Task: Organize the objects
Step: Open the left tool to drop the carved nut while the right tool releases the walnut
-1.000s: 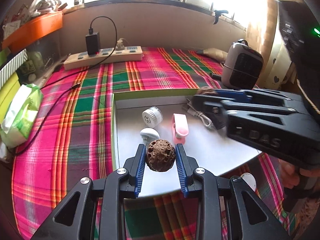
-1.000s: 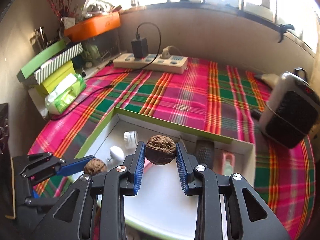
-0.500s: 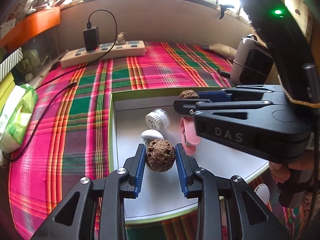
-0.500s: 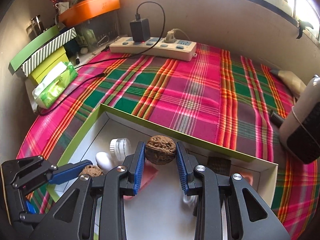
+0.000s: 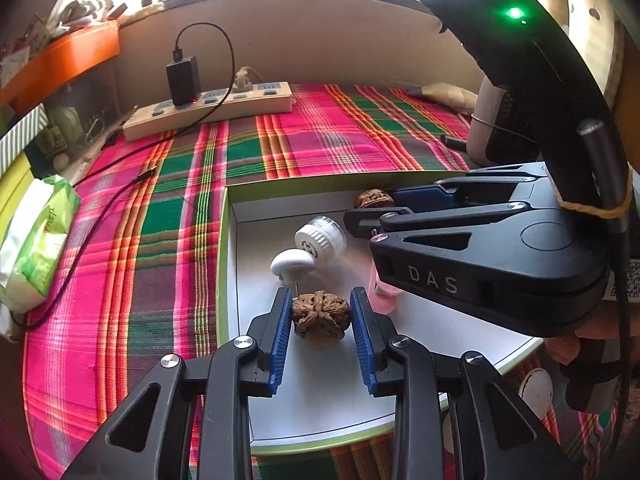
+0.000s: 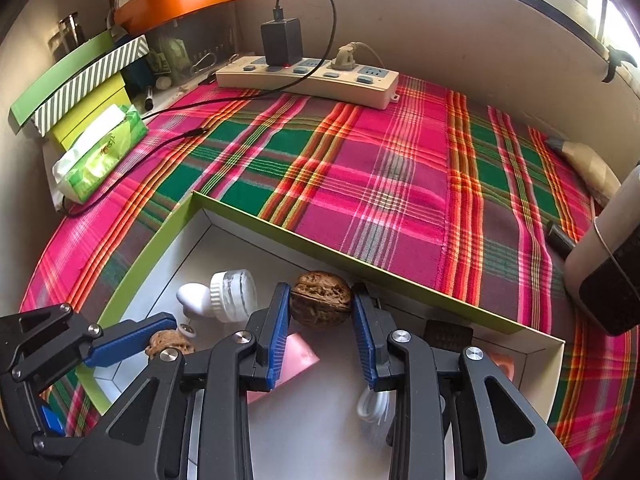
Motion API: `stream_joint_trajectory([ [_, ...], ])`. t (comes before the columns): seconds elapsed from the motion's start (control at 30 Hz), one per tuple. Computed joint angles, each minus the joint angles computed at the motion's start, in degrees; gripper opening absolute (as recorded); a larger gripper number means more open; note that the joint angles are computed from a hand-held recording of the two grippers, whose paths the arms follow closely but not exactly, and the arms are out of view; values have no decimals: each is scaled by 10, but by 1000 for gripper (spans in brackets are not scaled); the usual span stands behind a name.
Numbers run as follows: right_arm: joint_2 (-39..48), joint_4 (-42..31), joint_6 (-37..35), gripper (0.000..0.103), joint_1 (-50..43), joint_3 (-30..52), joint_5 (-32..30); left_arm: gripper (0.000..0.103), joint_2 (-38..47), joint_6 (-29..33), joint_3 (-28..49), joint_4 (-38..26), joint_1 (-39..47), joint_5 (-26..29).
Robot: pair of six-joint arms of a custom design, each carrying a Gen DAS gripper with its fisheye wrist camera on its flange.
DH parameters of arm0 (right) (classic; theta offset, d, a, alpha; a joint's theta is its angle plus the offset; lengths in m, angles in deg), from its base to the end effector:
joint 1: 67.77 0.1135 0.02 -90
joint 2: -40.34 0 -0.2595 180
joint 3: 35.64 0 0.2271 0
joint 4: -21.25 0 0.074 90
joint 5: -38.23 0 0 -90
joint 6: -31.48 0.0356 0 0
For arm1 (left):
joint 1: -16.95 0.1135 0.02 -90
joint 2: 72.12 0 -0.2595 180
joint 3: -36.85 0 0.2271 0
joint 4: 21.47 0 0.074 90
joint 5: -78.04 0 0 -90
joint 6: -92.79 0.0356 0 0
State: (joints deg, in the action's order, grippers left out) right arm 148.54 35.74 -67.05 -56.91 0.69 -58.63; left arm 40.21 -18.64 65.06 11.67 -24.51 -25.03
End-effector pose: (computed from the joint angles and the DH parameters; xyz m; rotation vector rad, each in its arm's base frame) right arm 0.2257 0.0476 0.0521 -0.4772 2.5256 0.1693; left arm 0.1629 -0.1332 0.0432 0.3266 2.4186 -0.2124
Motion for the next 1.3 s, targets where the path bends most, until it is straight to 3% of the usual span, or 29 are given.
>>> stream_joint_trajectory([
  [0.6,1,0,7,32,9,1,14,28,-4,1,2,-6,1,1],
  [0.87,-19,8,11,40,8,-17,19,31,-12,-7,4,-23,-4,-6],
  [1.3,-133,15,28,41,3,-101,10,35,-78,-53,-46,-35,-53,-54],
])
